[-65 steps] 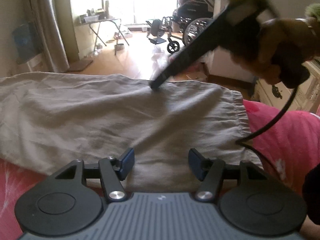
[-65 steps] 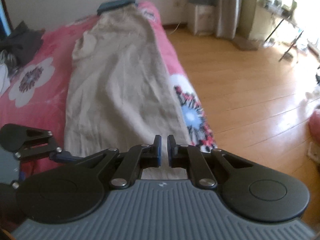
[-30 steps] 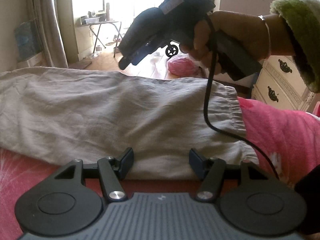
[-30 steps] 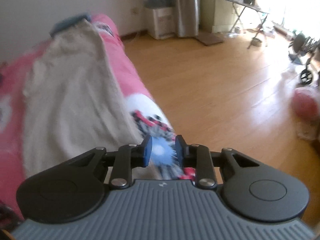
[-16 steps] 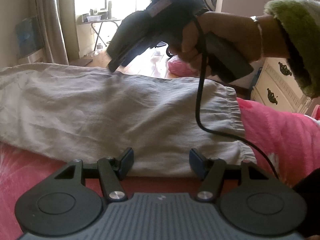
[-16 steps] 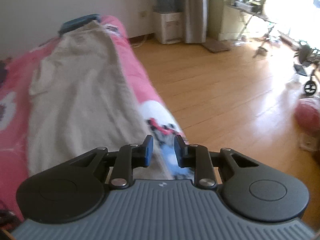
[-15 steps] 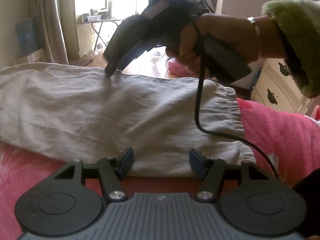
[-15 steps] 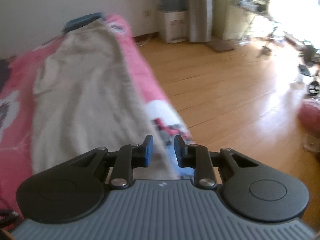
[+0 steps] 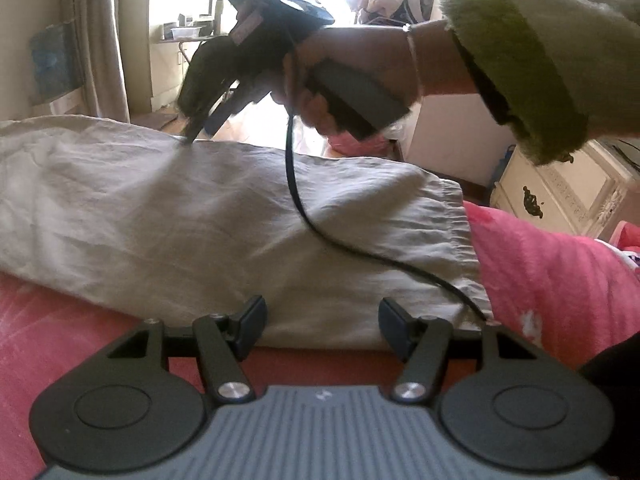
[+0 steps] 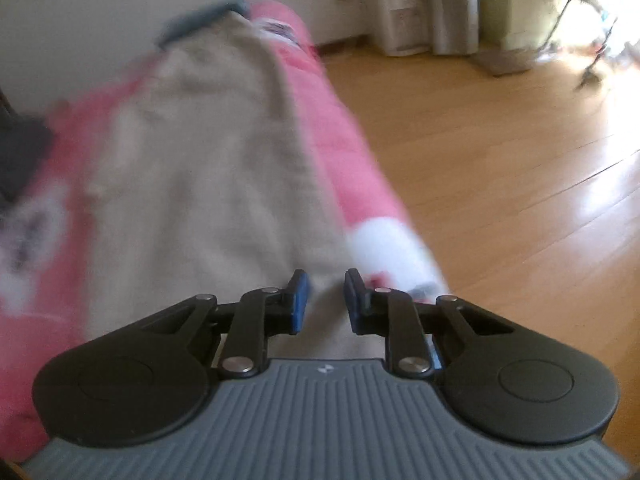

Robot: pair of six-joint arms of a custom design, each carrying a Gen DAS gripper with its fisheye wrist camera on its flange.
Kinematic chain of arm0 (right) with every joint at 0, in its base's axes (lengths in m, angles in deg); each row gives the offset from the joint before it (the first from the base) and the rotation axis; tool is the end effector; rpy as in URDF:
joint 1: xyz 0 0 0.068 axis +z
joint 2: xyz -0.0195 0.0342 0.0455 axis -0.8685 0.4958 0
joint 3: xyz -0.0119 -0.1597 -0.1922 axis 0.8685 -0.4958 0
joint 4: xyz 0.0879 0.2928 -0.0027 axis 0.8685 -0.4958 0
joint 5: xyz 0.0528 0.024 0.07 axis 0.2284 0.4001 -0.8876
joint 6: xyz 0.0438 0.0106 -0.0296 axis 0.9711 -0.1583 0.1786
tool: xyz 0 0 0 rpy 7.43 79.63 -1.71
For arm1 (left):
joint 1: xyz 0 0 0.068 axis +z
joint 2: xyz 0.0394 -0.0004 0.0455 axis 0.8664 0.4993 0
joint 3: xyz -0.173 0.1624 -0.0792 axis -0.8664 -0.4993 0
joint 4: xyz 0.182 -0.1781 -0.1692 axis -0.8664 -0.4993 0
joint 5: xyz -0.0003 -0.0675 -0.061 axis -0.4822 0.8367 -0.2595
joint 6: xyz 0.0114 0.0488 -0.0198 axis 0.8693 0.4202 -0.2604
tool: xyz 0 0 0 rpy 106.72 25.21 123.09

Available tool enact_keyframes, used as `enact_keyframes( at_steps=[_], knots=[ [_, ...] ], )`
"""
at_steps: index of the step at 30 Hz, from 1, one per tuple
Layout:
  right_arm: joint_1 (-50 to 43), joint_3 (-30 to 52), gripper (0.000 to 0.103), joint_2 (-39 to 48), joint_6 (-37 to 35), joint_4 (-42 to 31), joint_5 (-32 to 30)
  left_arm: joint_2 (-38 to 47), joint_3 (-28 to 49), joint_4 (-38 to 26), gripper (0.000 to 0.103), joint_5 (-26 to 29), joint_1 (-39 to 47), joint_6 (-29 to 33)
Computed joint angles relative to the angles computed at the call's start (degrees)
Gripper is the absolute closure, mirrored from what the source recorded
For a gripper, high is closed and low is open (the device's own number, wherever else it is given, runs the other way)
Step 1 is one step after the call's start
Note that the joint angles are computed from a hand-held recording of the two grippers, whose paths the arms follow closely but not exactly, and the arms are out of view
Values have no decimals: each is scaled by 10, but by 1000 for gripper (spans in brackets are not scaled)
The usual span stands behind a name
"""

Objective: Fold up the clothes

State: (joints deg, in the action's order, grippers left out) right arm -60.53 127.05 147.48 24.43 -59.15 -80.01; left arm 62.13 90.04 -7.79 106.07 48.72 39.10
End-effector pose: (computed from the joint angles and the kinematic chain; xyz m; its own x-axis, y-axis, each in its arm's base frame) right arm 0.3835 0.0062 0.1610 -0.7901 0.0071 -0.6129 -0.1288 0.9757 0.1774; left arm 0.1922 -0.0577 0.1572 -0.4829 0.5109 -0.7112 0.7902 0.6041 -0.1026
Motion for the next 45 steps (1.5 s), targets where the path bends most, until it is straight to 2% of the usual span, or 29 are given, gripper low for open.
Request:
enact_keyframes(
  at_steps=[2, 5, 7, 8, 11, 13, 14, 15, 18, 20, 23, 24, 25, 26, 27, 30, 32, 33, 37, 39, 42, 45],
  knots=[
    [-4, 10, 84, 7, 27, 10, 39, 7, 5, -5, 40, 12, 10, 3],
    [-17, 13, 83, -3, 29, 11, -54, 20, 10, -4, 39, 35, 27, 3],
    [-11, 33, 84, 16, -2, -20, -122, 30, 11, 0, 39, 49, 35, -3],
    [-5, 44, 84, 29, -20, -33, -131, 35, 13, 1, 39, 56, 40, -7],
    [13, 52, 98, 49, -34, -22, -49, 42, 23, -13, 39, 81, 64, -2],
    [11, 56, 92, 42, 5, -9, 7, 45, 32, -30, 39, 103, 91, 10],
    [8, 52, 92, 30, -2, -9, 13, 47, 38, -40, 39, 116, 106, 19],
    [3, 49, 92, 20, -6, -15, 5, 50, 42, -45, 39, 128, 118, 27],
    [-9, 40, 92, -5, -42, -68, -121, 68, 52, -55, 39, 149, 136, 48],
    [3, 30, 91, -11, -98, -100, -109, 75, 52, -46, 39, 141, 129, 44],
    [-9, -7, 93, -33, -104, -89, -39, 79, 54, -52, 39, 135, 130, 49],
    [-12, -17, 87, -51, -94, -85, -26, 80, 57, -59, 39, 139, 132, 55],
    [-15, -27, 87, -69, -85, -83, -12, 81, 59, -67, 39, 144, 137, 65],
    [-20, -35, 87, -87, -82, -85, -16, 82, 61, -75, 39, 149, 141, 74],
    [-26, -42, 87, -106, -93, -100, -53, 83, 61, -75, 39, 148, 139, 76],
    [-33, -41, 87, -126, -201, -192, -134, 85, 59, -78, 39, 135, 125, 90],
    [-24, -41, 88, -120, -275, -247, -82, 81, 52, -70, 39, 117, 111, 93],
    [-32, -51, 88, -125, -290, -249, -52, 79, 50, -66, 39, 106, 104, 92],
    [-94, -76, 85, -186, -268, -253, -28, 74, 48, -63, 39, 93, 94, 94],
    [-101, -75, 85, -207, -272, -271, -62, 71, 44, -60, 39, 89, 91, 92],
    [-58, -91, 86, -225, -327, -308, -104, 68, 39, -54, 39, 80, 84, 89],
    [-42, -141, 88, -261, -400, -340, -58, 69, 41, -60, 39, 73, 85, 98]
  ],
)
